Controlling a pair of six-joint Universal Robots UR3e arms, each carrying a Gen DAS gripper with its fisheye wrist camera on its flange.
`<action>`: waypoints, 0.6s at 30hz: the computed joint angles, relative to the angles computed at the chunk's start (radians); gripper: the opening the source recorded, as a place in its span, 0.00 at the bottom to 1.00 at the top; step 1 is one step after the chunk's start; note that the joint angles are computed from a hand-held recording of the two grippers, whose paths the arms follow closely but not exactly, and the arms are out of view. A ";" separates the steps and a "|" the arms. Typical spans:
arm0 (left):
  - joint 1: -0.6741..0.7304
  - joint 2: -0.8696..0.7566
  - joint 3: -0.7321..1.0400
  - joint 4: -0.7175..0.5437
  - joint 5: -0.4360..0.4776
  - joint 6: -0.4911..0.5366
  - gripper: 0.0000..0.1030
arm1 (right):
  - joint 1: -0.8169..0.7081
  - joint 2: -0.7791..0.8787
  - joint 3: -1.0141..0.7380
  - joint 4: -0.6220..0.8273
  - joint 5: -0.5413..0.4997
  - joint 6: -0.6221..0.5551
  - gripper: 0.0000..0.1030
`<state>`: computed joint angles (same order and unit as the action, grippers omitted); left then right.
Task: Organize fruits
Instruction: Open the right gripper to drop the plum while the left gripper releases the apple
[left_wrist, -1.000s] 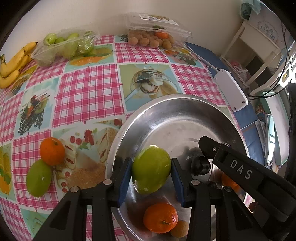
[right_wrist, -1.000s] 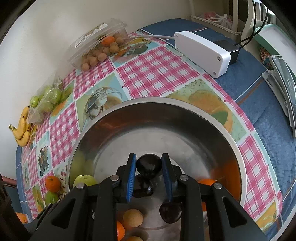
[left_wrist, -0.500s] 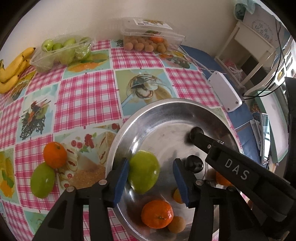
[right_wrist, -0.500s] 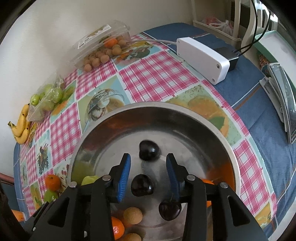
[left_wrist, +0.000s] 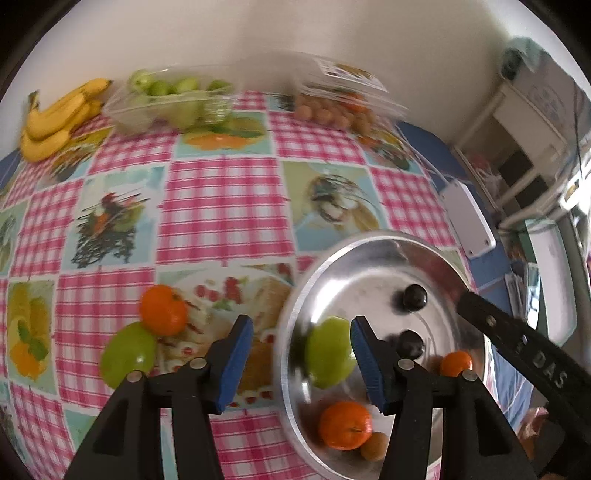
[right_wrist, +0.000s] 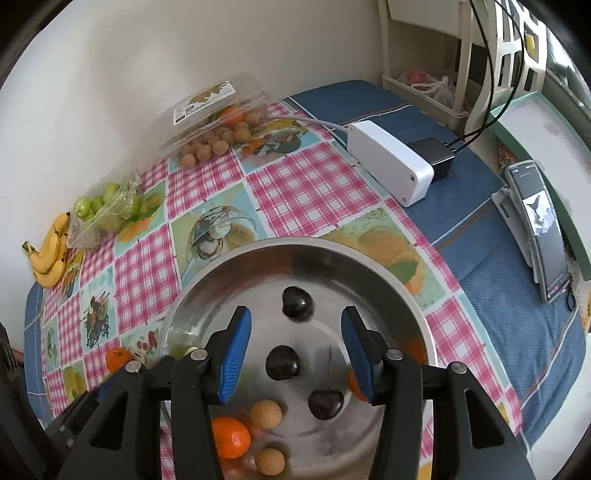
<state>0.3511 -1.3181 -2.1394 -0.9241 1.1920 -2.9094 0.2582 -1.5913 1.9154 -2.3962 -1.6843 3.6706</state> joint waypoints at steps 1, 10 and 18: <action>0.017 0.004 -0.002 -0.006 -0.003 0.001 0.57 | 0.005 -0.004 -0.004 0.016 -0.007 0.004 0.51; 0.194 0.065 -0.026 -0.104 -0.031 0.048 0.57 | 0.021 -0.038 0.017 0.063 -0.014 0.012 0.50; 0.285 0.120 -0.045 -0.177 -0.038 0.092 0.58 | 0.045 -0.040 0.031 0.078 -0.010 -0.001 0.50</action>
